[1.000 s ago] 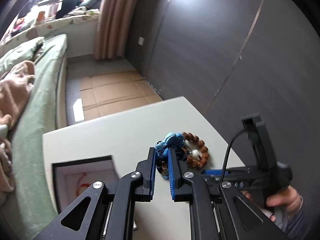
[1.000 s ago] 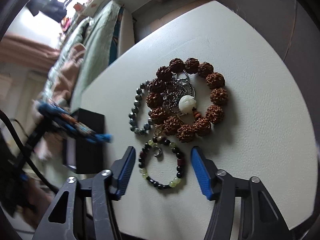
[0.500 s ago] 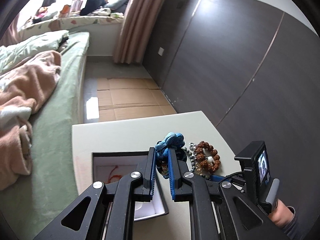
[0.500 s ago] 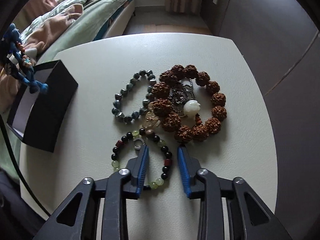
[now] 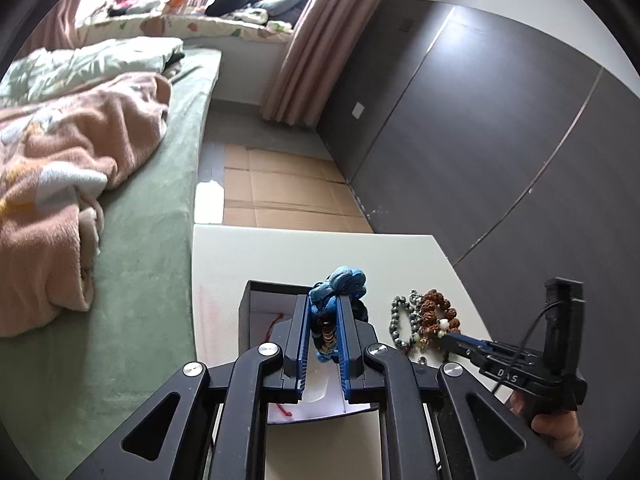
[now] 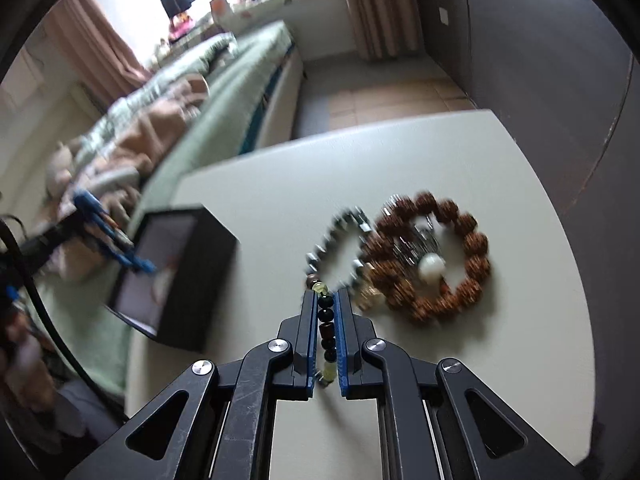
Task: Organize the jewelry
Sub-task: 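Release the blue bracelet into the box with the left tool while the right tool drops the black bracelet in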
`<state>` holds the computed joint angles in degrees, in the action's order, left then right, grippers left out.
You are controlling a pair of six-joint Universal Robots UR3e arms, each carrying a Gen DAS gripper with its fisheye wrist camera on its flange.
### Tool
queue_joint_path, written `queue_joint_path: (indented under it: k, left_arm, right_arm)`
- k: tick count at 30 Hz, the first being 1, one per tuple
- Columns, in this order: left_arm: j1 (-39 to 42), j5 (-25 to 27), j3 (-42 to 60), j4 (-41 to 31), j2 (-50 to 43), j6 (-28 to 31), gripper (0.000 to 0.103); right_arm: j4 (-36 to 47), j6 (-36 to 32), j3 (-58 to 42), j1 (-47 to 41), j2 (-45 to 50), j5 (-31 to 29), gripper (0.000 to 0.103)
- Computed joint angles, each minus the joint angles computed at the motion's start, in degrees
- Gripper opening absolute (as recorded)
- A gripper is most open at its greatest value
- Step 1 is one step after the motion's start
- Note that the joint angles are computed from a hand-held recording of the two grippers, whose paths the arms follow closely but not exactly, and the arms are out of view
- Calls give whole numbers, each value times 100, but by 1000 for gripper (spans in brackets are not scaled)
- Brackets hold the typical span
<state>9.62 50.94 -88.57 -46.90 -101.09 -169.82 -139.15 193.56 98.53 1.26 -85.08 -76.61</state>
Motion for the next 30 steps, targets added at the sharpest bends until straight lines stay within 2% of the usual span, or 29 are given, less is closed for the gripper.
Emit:
queue_joint_path:
  k: [1, 2, 3, 4, 5, 6, 11, 14, 22, 30]
  left_arm:
    - [23, -68, 33, -42, -32, 7, 16]
    - [50, -135, 75, -131, -60, 22, 24]
    - [61, -156, 101, -185, -74, 23, 43]
    - [94, -201, 84, -197, -67, 1, 56]
    - [143, -279, 20, -117, -42, -48, 77]
    - [199, -366, -76, 8, 5, -106, 83]
    - [295, -220, -249, 409, 128, -326, 83]
    - [327, -174, -166, 344, 34, -358, 83]
    - [388, -91, -106, 370, -45, -403, 83]
    - [433, -126, -117, 361, -58, -425, 83]
  right_arm:
    - [-166, 91, -42, 35, 72, 56, 9]
    - [-339, 158, -26, 29, 69, 157, 9]
    - [-471, 202, 20, 16, 34, 251, 9]
    - [-613, 251, 65, 13, 6, 357, 9]
    - [-815, 309, 66, -1, 29, 541, 9]
    - [-943, 353, 37, -8, 62, 672, 9]
    - [-1684, 739, -310, 305, 497, 1073, 9]
    - [-1974, 866, -505, 466, 729, 1278, 9]
    - [-1934, 984, -1169, 841, 1370, 1264, 9]
    - [-2070, 1121, -1405, 934, 1642, 1356, 9]
